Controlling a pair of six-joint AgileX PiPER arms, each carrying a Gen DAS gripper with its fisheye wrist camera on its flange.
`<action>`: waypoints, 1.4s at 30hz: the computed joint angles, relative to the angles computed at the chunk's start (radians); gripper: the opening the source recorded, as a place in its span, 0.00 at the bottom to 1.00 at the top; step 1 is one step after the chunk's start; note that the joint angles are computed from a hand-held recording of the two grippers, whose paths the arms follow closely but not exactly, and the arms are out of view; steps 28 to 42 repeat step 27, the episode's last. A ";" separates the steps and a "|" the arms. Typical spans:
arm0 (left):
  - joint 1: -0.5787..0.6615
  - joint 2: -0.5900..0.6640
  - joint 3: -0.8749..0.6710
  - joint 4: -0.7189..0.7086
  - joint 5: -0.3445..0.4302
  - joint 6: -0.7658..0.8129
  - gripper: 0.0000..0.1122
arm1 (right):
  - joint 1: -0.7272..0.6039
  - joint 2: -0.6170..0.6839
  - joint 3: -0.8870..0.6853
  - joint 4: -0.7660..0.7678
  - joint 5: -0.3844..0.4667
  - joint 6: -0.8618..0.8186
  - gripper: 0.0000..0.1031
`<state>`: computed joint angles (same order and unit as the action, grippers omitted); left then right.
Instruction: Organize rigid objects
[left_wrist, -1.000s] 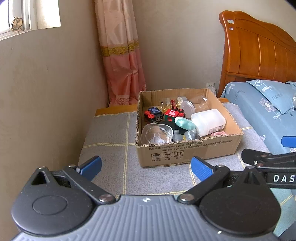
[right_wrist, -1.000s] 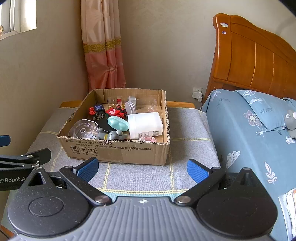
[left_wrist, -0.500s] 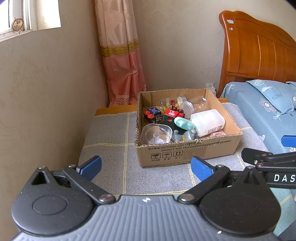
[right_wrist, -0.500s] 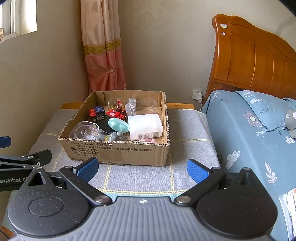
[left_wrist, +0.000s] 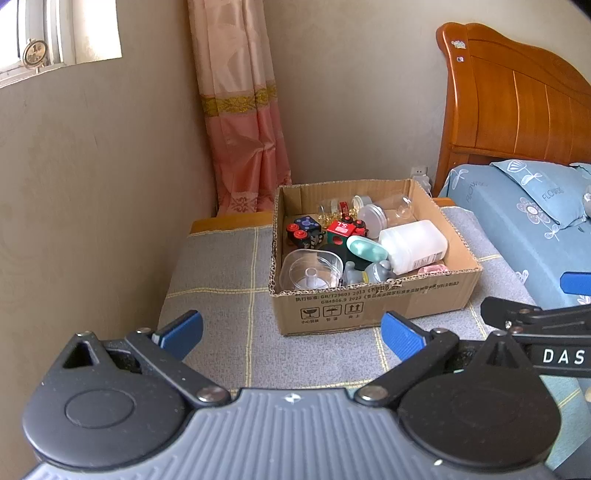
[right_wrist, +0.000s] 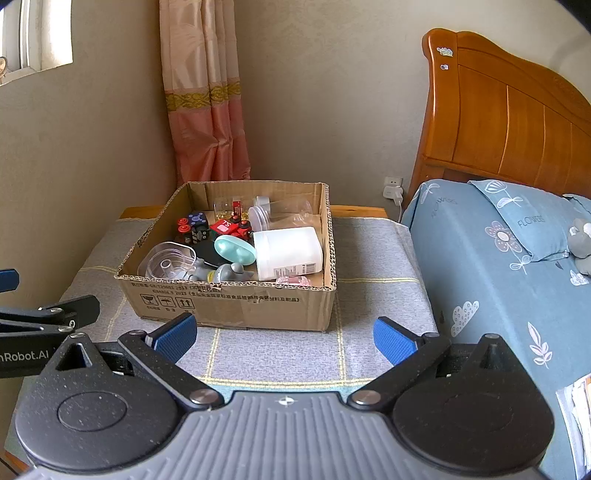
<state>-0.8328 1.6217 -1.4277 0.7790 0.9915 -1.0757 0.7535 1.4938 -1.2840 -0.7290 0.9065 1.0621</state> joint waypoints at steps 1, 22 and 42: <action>0.000 0.000 -0.001 0.000 0.001 0.000 0.91 | 0.000 0.000 -0.001 0.001 0.000 -0.001 1.00; -0.003 0.003 -0.005 -0.002 0.003 0.000 0.91 | 0.001 -0.007 0.007 -0.004 -0.001 0.006 1.00; -0.002 0.004 -0.007 -0.002 0.004 0.002 0.91 | 0.002 -0.009 0.007 -0.005 0.002 0.007 1.00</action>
